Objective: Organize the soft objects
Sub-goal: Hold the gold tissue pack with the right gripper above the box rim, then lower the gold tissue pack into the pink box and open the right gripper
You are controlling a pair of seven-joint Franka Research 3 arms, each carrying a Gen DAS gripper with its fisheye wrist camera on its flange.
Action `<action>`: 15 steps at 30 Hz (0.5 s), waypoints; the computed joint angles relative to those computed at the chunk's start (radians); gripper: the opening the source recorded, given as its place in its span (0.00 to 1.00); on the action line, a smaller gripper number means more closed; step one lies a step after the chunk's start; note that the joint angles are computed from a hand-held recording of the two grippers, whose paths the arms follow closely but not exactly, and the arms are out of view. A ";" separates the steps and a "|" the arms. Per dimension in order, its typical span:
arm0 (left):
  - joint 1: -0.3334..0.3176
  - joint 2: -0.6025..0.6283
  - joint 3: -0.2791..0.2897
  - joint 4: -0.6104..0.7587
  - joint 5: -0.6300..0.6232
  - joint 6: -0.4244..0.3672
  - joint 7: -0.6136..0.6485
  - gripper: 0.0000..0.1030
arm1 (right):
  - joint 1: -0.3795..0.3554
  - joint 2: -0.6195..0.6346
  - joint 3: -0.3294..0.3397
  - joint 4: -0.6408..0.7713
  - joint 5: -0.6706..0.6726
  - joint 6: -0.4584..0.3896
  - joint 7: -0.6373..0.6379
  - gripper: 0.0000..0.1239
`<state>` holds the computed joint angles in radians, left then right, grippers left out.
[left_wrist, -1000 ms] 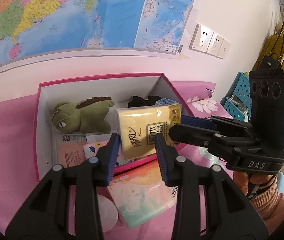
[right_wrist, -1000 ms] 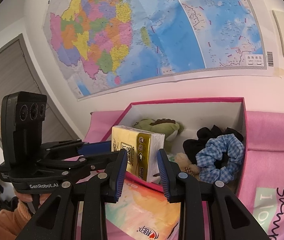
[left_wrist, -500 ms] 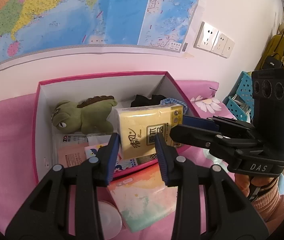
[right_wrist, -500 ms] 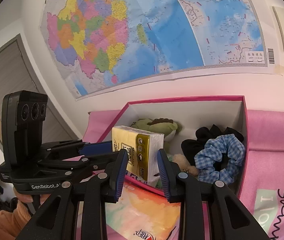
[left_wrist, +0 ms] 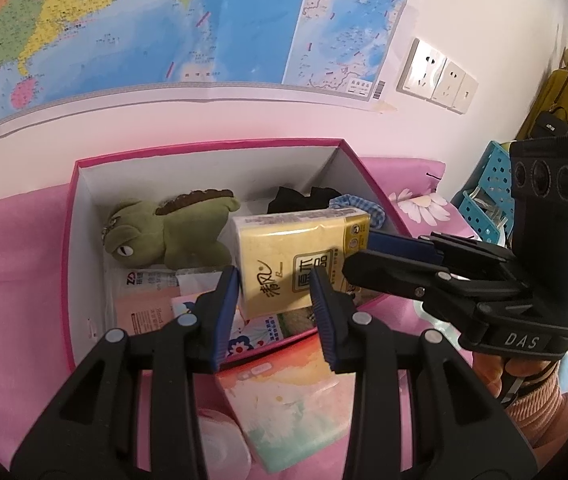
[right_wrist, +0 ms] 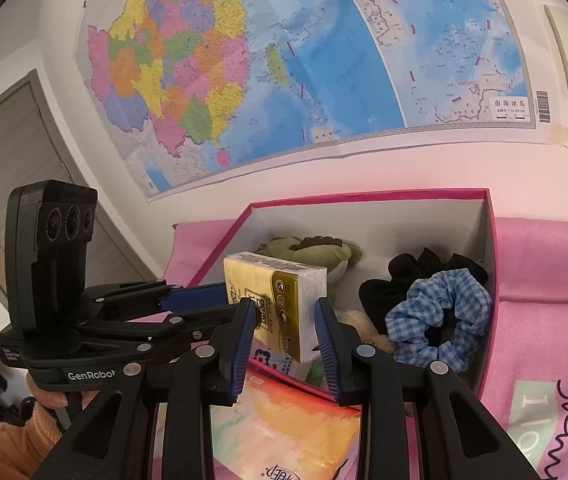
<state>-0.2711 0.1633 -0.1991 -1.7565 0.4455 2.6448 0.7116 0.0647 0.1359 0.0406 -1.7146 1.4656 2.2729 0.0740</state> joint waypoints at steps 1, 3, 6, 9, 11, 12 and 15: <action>0.000 0.001 0.000 0.002 -0.001 -0.002 0.001 0.37 | 0.000 0.001 0.000 0.002 -0.001 0.000 0.003 0.25; -0.001 0.005 0.000 0.008 -0.001 -0.008 0.003 0.37 | 0.000 0.004 0.001 0.005 -0.004 0.002 0.007 0.25; -0.001 0.011 0.001 0.016 -0.005 -0.015 0.005 0.37 | 0.000 0.008 0.002 0.012 -0.012 0.005 0.016 0.25; -0.001 0.018 0.001 0.026 -0.009 -0.021 0.009 0.37 | 0.000 0.012 0.004 0.016 -0.016 0.010 0.025 0.25; -0.001 0.024 0.002 0.035 -0.012 -0.027 0.013 0.37 | 0.000 0.015 0.005 0.020 -0.019 0.015 0.032 0.25; -0.001 0.026 0.002 0.038 -0.014 -0.030 0.014 0.37 | 0.000 0.017 0.006 0.023 -0.022 0.016 0.036 0.25; -0.003 0.033 0.003 0.047 -0.018 -0.039 0.018 0.37 | -0.001 0.023 0.008 0.030 -0.028 0.021 0.047 0.25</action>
<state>-0.2738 0.1962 -0.1964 -1.7091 0.4278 2.6061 0.7295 0.0637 0.1593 0.0489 -1.6850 1.4376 2.2935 0.1212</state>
